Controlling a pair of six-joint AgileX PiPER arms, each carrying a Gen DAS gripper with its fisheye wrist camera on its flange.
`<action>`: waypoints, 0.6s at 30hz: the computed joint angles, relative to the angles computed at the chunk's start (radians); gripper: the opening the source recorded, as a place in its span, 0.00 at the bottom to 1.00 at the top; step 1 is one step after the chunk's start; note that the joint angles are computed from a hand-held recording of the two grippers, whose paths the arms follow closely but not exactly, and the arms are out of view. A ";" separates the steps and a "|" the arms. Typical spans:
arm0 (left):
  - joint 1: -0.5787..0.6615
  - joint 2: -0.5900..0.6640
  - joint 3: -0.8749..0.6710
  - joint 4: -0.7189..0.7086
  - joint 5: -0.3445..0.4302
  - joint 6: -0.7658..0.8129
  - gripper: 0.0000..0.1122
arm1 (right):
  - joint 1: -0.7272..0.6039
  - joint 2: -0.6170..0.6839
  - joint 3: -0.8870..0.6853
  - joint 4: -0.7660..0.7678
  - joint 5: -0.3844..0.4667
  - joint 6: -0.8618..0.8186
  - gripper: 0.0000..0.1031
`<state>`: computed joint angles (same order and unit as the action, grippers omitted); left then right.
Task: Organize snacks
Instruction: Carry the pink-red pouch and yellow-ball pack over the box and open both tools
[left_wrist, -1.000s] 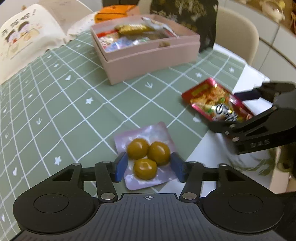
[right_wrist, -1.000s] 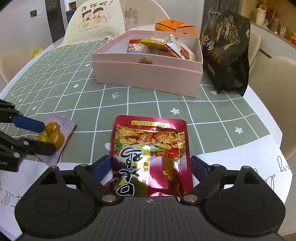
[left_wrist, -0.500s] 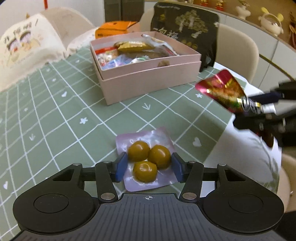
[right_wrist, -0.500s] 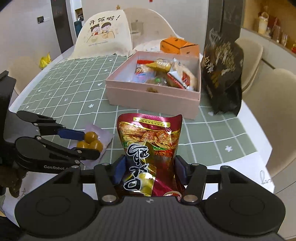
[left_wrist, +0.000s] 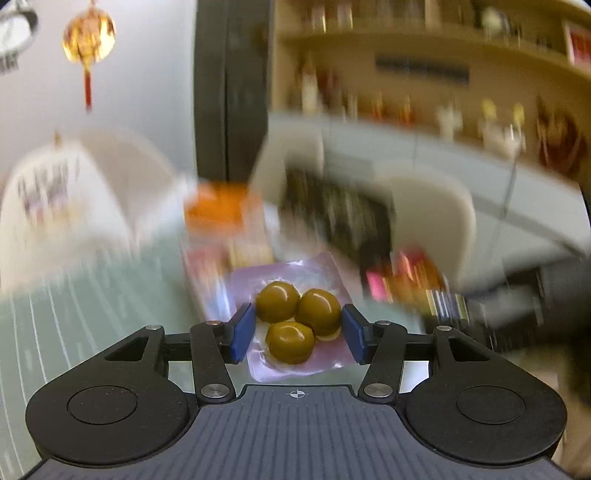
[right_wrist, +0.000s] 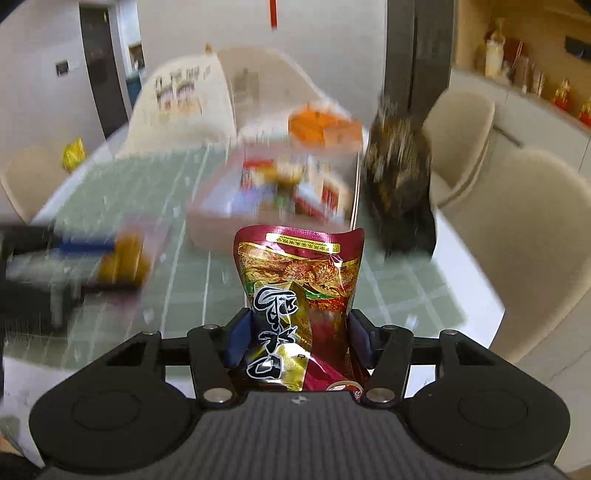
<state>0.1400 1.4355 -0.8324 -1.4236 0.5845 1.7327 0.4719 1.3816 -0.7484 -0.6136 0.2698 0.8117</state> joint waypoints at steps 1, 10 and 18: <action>-0.014 0.032 -0.082 0.017 0.002 -0.062 0.51 | -0.003 -0.010 -0.015 -0.003 0.004 -0.010 0.54; -0.022 0.378 -0.590 0.208 0.101 -0.589 0.48 | 0.008 0.020 -0.154 -0.117 0.067 0.026 0.54; 0.096 0.386 -0.413 0.140 0.098 -0.559 0.48 | -0.053 0.166 -0.428 0.166 0.121 -0.295 0.55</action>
